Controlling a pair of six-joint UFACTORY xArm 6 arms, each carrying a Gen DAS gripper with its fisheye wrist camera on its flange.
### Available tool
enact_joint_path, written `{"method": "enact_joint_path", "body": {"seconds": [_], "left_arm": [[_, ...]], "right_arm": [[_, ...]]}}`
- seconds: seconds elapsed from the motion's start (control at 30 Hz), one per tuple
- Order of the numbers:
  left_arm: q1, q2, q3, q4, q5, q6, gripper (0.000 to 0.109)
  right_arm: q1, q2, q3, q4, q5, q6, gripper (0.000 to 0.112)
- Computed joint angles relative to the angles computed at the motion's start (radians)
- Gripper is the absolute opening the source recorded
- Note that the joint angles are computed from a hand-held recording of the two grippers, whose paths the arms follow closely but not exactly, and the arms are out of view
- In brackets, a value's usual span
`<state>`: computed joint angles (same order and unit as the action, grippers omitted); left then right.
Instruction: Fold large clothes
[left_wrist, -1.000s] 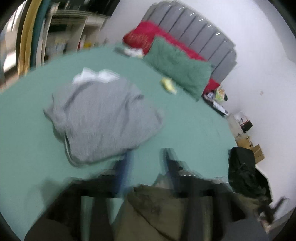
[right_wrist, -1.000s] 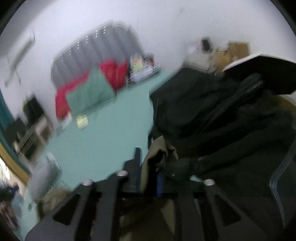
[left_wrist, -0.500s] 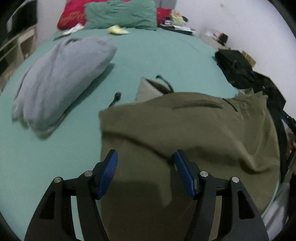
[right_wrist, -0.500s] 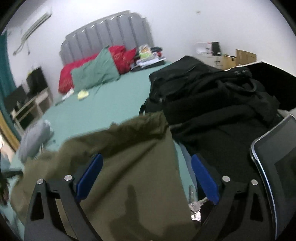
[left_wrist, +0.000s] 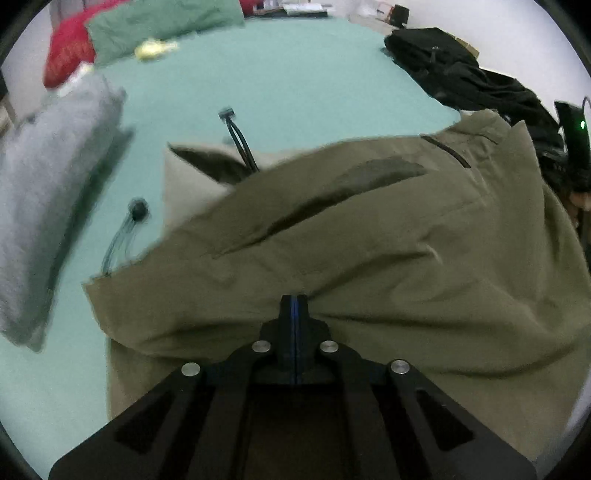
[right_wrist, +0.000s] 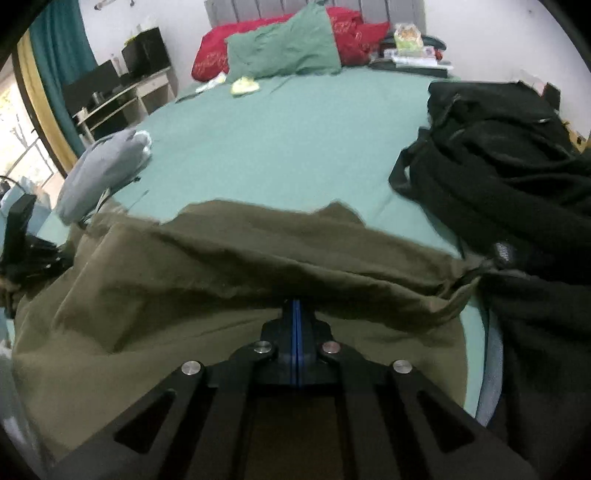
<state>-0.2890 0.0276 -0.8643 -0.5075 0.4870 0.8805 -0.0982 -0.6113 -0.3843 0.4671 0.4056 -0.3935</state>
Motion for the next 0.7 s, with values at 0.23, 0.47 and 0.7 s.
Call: {"method": "enact_joint_path", "body": {"seconds": [0.23,0.47,0.7], "left_arm": [[0.032,0.020,-0.113,-0.097,-0.054,-0.091,0.000],[0.116,0.043,-0.201,-0.226,0.249,0.092,0.051],[0.033,0.086,-0.181,-0.087,0.277,0.132,0.066]], "right_arm": [[-0.044,0.005,-0.029,-0.096,-0.095,0.174,0.000],[0.027,-0.077,-0.088,0.249,0.062,-0.272,0.102],[0.150,-0.006,-0.133,-0.025,0.166,-0.233,0.102]]}}
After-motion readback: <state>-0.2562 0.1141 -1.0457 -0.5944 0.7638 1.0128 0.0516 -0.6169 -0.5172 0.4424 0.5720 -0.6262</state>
